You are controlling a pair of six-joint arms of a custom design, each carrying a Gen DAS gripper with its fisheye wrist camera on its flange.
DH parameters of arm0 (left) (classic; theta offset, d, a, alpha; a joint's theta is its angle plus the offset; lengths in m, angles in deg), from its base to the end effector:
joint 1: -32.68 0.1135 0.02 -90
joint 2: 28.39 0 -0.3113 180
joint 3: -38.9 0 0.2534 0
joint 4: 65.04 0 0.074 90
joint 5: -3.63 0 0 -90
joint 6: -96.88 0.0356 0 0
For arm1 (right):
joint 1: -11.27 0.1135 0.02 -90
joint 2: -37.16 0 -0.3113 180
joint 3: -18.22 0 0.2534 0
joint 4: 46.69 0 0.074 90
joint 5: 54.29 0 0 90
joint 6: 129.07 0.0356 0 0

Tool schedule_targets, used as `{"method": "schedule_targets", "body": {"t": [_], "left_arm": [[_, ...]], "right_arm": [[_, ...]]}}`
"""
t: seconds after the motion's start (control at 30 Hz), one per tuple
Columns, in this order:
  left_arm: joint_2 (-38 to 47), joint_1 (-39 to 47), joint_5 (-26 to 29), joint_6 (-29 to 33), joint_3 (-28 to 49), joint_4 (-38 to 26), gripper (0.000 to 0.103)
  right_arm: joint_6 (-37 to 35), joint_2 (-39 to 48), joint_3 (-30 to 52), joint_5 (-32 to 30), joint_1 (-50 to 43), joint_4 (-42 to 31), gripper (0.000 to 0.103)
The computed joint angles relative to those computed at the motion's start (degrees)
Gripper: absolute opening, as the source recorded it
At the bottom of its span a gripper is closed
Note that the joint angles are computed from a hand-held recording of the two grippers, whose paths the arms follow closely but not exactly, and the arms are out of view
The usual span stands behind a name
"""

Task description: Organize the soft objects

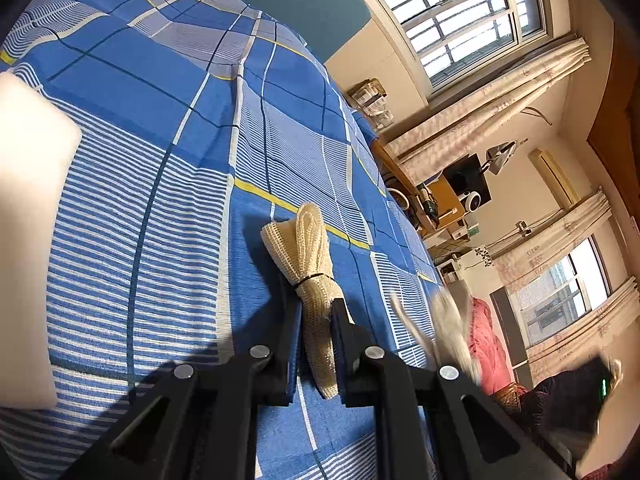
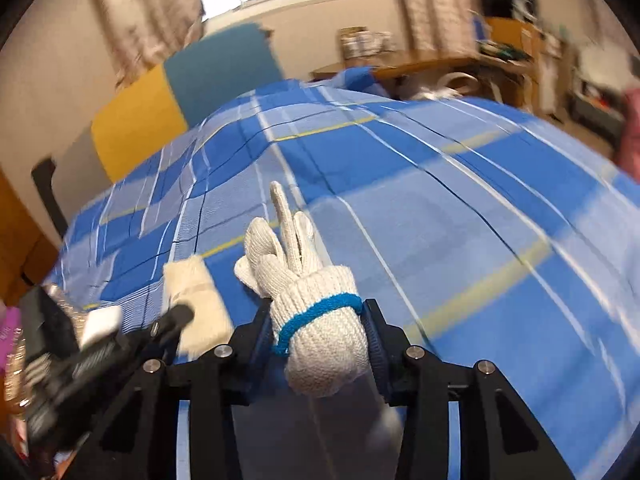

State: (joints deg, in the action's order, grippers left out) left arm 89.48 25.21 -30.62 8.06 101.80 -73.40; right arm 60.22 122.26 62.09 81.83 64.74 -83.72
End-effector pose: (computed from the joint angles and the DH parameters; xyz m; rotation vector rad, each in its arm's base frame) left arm 0.3464 -0.0751 0.0972 0.4875 2.4025 -1.3162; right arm 0.1421 0.1487 0.1600 0.9943 2.0925 -0.0008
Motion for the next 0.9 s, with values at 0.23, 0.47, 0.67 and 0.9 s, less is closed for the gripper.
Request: {"method": "schedule_targets", "body": {"t": [0.23, 0.47, 0.67, 0.9], "left_arm": [[-6.4, 1.6, 1.4, 4.6, -1.7, -9.5, 0.013], [-15.1, 9.1, 6.6, 20.9, -3.1, -28.5, 0.013], [-18.4, 20.3, 7.9, 49.4, -1.8, -54.5, 0.013], [-14.5, 38.5, 2.8, 83.6, 5.4, -83.9, 0.013]], "right_arm": [[34.7, 15.9, 12.7, 3.1, 17.0, -25.1, 0.043], [44.2, 19.9, 15.7, 2.7, 19.4, -33.2, 0.043], [46.4, 20.9, 16.3, 1.6, 19.8, -35.2, 0.043], [44.9, 21.5, 17.4, 0.8, 19.1, -36.3, 0.043]]}}
